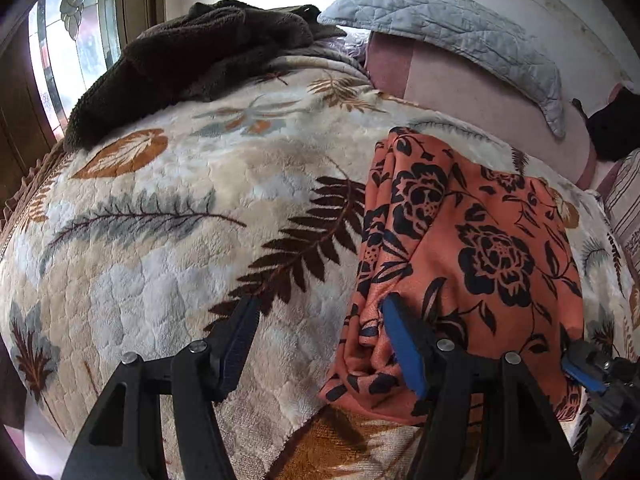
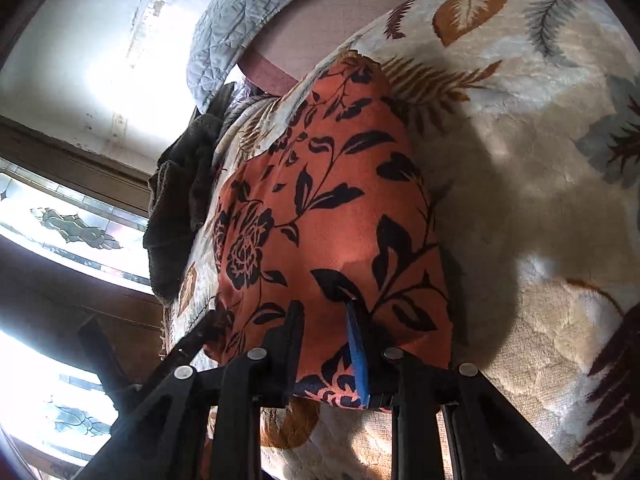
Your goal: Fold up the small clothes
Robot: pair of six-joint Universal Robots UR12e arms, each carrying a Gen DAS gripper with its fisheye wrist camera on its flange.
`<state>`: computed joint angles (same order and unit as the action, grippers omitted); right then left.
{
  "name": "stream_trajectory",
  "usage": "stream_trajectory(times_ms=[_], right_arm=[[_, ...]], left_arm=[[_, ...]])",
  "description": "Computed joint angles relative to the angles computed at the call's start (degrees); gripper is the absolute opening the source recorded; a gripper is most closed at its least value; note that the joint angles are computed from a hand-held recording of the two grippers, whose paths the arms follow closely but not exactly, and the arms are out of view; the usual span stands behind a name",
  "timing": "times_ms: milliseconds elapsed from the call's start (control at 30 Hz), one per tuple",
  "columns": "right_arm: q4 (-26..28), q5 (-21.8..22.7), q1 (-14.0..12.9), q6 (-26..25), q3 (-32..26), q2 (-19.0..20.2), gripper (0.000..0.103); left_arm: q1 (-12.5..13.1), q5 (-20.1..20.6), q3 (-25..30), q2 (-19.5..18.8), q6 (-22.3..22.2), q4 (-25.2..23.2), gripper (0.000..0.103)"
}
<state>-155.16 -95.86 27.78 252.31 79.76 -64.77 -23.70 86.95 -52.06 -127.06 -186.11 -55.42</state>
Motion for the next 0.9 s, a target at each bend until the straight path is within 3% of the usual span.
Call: stream_trajectory(times_ms=[133, 233, 433, 633, 800, 900], right_arm=[[2.4, -5.5, -0.6, -4.0, -2.5, 0.1, 0.028], [3.4, -5.7, -2.3, -2.5, -4.3, 0.8, 0.028], [11.7, 1.7, -6.2, 3.1, -8.5, 4.5, 0.027], [13.3, 0.4, -5.7, -0.8, -9.7, 4.4, 0.027], [4.5, 0.6, -3.8, -2.6, -4.3, 0.7, 0.029], [5.1, 0.8, -2.1, -5.6, -3.7, -0.3, 0.029]], left_arm=[[0.0, 0.2, -0.5, 0.2, 1.4, 1.0, 0.065], [-0.1, 0.5, -0.4, 0.0, 2.6, 1.5, 0.065], [0.1, -0.4, 0.7, -0.7, 3.6, 0.5, 0.067], [0.4, -1.6, 1.2, -0.8, 1.7, 0.5, 0.067], [1.7, -5.0, -2.1, 1.1, -2.8, 7.0, 0.067], [1.5, -4.1, -1.3, 0.8, -1.4, 3.7, 0.067]])
